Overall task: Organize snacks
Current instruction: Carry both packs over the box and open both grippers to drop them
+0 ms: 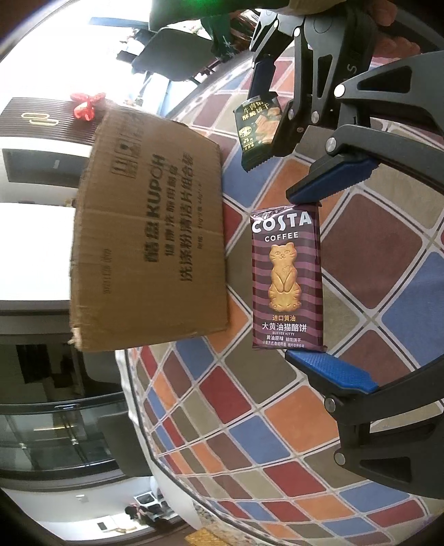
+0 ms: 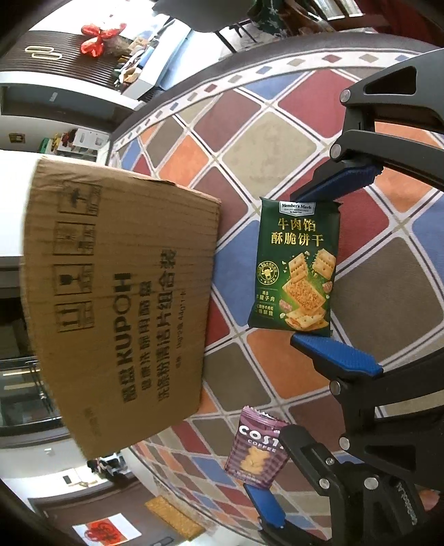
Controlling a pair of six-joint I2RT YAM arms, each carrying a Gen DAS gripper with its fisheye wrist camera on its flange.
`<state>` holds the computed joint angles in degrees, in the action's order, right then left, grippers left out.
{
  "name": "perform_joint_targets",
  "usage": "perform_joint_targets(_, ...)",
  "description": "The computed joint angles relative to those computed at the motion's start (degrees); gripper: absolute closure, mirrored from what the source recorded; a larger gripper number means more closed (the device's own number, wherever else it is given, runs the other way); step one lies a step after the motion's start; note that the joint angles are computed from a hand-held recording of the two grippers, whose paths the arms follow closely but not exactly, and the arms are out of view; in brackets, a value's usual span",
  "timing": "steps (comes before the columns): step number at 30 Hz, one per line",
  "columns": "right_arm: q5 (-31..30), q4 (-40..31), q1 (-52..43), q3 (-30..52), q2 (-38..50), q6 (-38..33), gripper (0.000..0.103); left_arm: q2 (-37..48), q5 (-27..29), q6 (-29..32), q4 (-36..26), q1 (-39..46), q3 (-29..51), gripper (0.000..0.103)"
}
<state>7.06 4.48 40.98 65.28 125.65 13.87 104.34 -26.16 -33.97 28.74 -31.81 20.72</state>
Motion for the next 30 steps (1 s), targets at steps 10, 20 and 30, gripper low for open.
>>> perform_joint_targets(10, 2.5, 2.8, 1.3, -5.7, -8.0, 1.1, 0.028, -11.1, -2.5, 0.7, -4.8, -0.7, -2.4, 0.019)
perform_joint_targets(20, 5.0, 4.5, 2.0, -9.1, -15.5, 0.6, 0.028, -23.8, -4.7, 3.6, -11.4, -1.1, -3.4, 0.019)
perform_joint_targets(30, 5.5, 4.6, 1.3, -7.8, -20.1, -0.3, 0.028, -32.5, -5.5, 10.9, -17.4, 1.2, 1.0, 0.019)
